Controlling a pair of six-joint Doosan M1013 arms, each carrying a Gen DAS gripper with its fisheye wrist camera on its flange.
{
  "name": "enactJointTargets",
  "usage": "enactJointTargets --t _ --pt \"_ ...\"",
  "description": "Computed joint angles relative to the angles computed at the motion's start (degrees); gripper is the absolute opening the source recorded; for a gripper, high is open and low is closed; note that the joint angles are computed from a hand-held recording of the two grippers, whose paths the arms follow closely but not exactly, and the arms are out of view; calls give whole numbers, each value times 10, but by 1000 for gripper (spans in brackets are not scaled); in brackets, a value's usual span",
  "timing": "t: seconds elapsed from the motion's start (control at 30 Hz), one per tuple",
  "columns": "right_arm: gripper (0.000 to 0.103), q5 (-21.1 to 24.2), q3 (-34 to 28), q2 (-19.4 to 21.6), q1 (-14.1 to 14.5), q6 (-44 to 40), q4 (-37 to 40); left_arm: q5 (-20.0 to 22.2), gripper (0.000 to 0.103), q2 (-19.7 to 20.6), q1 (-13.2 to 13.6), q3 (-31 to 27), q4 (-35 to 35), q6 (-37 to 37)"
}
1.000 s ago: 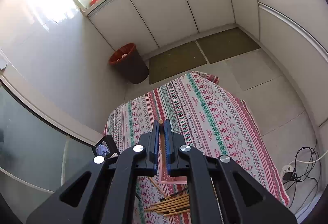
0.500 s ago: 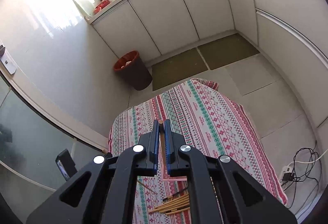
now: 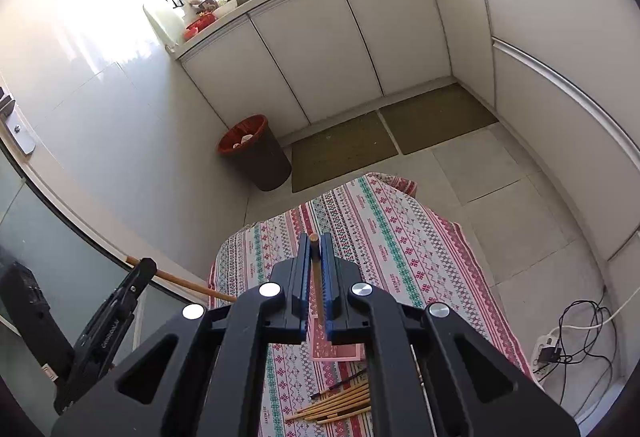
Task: Organize utensils
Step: 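Carry both held chopsticks upright above the pink lattice cup, then open both tools to drop the chopsticks into the pink cup, then lower both tools back down onto the remaining chopsticks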
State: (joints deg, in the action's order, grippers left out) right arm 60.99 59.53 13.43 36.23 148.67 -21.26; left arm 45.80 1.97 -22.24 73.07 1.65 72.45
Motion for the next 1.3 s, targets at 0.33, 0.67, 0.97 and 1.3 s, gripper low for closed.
enactJointTargets --t 0.33,0.67,0.97,1.3 --pt "9 11 -2 21 -5 -32 20 44 10 22 -22 8 -34 45" --pt "35 8 2 26 -1 -45 17 11 48 4 -3 41 -75 37" --pt "53 59 11 23 32 3 -91 -13 66 -23 -17 66 -3 -30" --pt "86 113 38 11 73 51 -204 -12 86 -52 -42 95 99 -122"
